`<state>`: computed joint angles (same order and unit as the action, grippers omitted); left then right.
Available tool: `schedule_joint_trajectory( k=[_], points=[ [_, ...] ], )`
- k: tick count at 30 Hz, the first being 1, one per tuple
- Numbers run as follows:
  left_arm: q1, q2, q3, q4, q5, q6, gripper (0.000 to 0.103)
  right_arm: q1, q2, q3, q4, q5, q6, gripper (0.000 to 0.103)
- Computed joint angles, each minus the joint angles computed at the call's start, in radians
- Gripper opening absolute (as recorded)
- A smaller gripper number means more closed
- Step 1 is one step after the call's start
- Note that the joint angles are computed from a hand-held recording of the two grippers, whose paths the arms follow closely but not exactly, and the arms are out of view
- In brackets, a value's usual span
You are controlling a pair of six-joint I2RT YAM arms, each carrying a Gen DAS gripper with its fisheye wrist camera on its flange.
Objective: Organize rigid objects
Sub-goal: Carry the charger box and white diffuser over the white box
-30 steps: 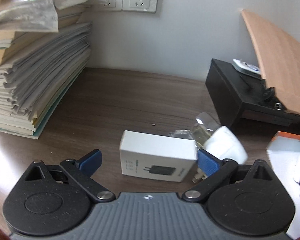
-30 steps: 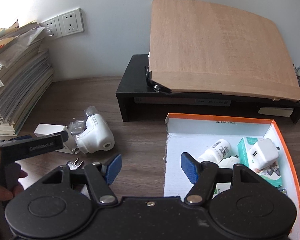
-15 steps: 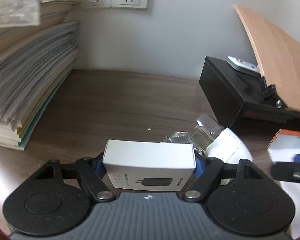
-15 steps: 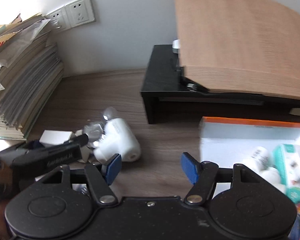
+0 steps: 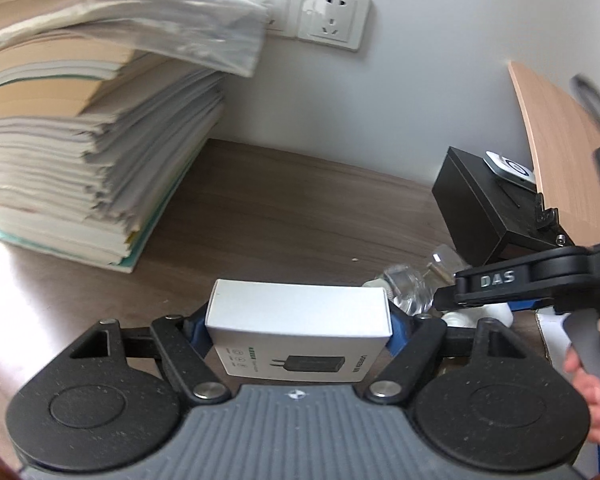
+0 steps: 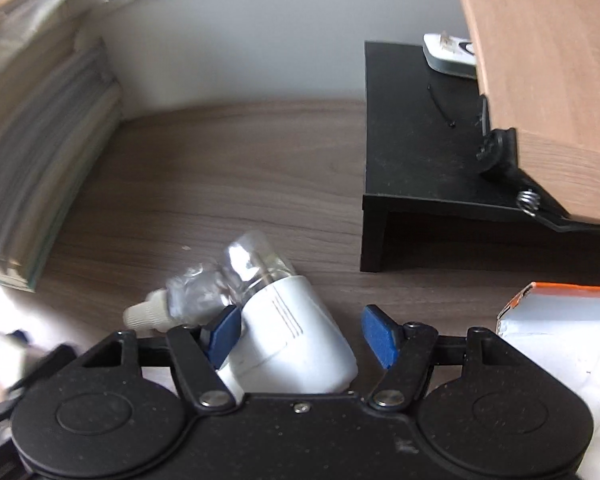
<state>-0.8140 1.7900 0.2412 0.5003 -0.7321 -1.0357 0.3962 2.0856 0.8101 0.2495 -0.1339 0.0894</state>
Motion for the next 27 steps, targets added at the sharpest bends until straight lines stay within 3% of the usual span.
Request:
schedule_joint_trajectory(
  k=[1,6,8,9,10,16,20,27],
  points=[
    [-0.006,-0.007,-0.004,-0.015,-0.002,-0.017,0.080,0.008,0.018,0.022,-0.024,0.012,-0.007,0.076],
    [-0.013,-0.023,-0.006,-0.059,-0.001,-0.056,0.080,0.068,0.016,-0.051,0.100,0.118,-0.055,0.074],
    [-0.002,-0.027,-0.007,-0.055,0.005,-0.052,0.080,0.076,-0.008,-0.105,0.161,0.130,-0.059,0.063],
    [-0.007,-0.035,-0.005,-0.066,0.002,-0.056,0.080,0.076,-0.025,-0.129,0.185,0.141,-0.062,0.052],
    [-0.008,-0.041,0.001,-0.079,0.002,-0.055,0.080,0.076,-0.047,-0.150,0.194,0.147,-0.067,0.050],
    [-0.050,-0.063,0.013,-0.109,-0.016,-0.073,0.080,0.021,-0.113,-0.240,0.231,0.068,-0.091,0.049],
    [-0.093,-0.073,0.023,-0.163,-0.038,-0.123,0.080,-0.062,-0.151,-0.327,0.307,-0.022,-0.082,0.049],
    [-0.182,-0.082,0.056,-0.277,-0.070,-0.238,0.080,-0.133,-0.228,-0.434,0.350,-0.076,-0.101,0.049]
  ],
)
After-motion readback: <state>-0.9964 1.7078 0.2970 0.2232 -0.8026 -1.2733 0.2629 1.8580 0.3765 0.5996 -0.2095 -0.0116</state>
